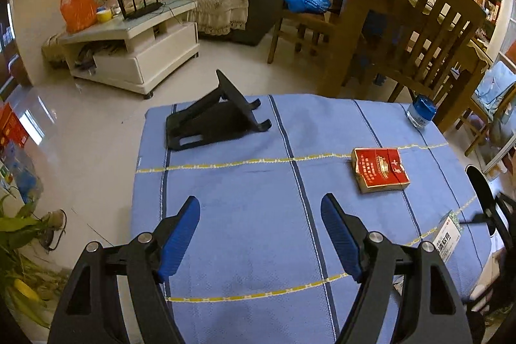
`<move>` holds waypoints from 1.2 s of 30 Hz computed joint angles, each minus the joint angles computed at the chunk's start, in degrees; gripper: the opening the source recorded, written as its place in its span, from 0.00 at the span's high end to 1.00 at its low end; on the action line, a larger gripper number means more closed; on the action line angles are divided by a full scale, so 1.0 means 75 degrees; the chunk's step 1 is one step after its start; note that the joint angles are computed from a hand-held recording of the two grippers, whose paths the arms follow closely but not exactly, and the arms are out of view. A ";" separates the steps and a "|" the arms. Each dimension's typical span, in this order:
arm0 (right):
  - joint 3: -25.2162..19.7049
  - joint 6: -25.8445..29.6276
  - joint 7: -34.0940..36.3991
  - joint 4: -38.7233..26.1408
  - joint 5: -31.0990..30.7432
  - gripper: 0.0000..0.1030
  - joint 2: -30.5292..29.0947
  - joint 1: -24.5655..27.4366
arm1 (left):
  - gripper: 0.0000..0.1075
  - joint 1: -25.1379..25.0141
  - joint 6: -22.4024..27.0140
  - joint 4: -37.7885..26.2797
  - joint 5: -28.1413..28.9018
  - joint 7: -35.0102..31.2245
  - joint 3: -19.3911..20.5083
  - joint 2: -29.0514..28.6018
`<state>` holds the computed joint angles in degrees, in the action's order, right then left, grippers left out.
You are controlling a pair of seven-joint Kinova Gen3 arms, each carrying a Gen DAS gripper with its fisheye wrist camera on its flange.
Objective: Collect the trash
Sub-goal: 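Grasp the white-green ointment box with the right tool, then grasp the red cigarette pack with the left tool while the right tool holds the box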
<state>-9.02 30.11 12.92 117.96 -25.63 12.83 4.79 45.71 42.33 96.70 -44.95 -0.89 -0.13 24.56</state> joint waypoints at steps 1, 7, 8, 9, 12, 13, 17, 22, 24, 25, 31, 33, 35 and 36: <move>0.0354 -0.0011 -0.0176 -0.0174 0.0311 0.06 0.0204 -0.0349 | 0.30 0.0228 -0.0126 -0.0065 0.0311 -0.0311 -0.0354 0.0047; 0.1691 0.1101 -0.1986 -0.1592 0.1736 0.06 0.1358 -0.1985 | 0.30 0.1168 -0.0457 -0.0821 0.1675 -0.2175 -0.1712 0.0629; 0.1620 0.1412 -0.2166 -0.1814 0.1717 0.07 0.1503 -0.1894 | 0.29 0.1120 -0.0444 -0.1023 0.1781 -0.2485 -0.1674 0.0754; 0.1407 0.1723 -0.2367 -0.2039 0.1791 0.10 0.1621 -0.1661 | 0.29 0.1059 -0.0423 -0.1229 0.1876 -0.2796 -0.1624 0.0883; 0.0536 0.2655 -0.3141 -0.2594 0.2019 0.32 0.1950 -0.0625 | 0.28 0.0980 -0.0138 -0.1993 0.2235 -0.3728 -0.1636 0.1357; 0.0423 0.2882 -0.3202 -0.2726 0.1956 0.35 0.1997 -0.0382 | 0.28 0.0821 -0.0058 -0.2218 0.2326 -0.4039 -0.1470 0.1462; 0.0532 0.3039 -0.3354 -0.2475 0.1599 0.48 0.1753 0.0205 | 0.27 -0.0241 -0.0331 -0.2954 0.1976 -0.5282 -0.0100 0.1971; 0.0618 0.4088 -0.2850 -0.2634 0.0625 0.48 0.1930 0.1442 | 0.24 -0.0284 0.0078 -0.3847 0.0422 -0.6835 0.0669 0.2747; 0.0689 0.4391 -0.2701 -0.2709 0.0342 0.48 0.2017 0.1795 | 0.24 -0.0730 -0.0147 -0.3811 0.0080 -0.7456 0.1376 0.2897; 0.0707 0.4444 -0.2642 -0.2738 0.0289 0.48 0.2037 0.1865 | 0.22 -0.0941 -0.0147 -0.3843 0.0001 -0.7767 0.1730 0.2968; 0.0795 0.4700 -0.2398 -0.2837 0.0062 0.48 0.2105 0.2125 | 0.17 -0.1534 0.0659 -0.4787 0.0132 -0.9631 0.2692 0.3562; 0.0772 0.4689 -0.2449 -0.2798 0.0004 0.48 0.2110 0.2078 | 0.16 -0.1684 0.1102 -0.5407 0.0753 -1.0166 0.2733 0.3877; 0.0786 0.4784 -0.2448 -0.2788 -0.0061 0.48 0.2140 0.2121 | 0.09 -0.1880 0.1199 -0.5675 0.1374 -1.0409 0.2720 0.3989; 0.0798 0.4844 -0.2554 -0.2871 -0.0059 0.48 0.2185 0.2061 | 0.09 -0.2009 0.1100 -0.5625 0.1669 -1.0432 0.2729 0.3971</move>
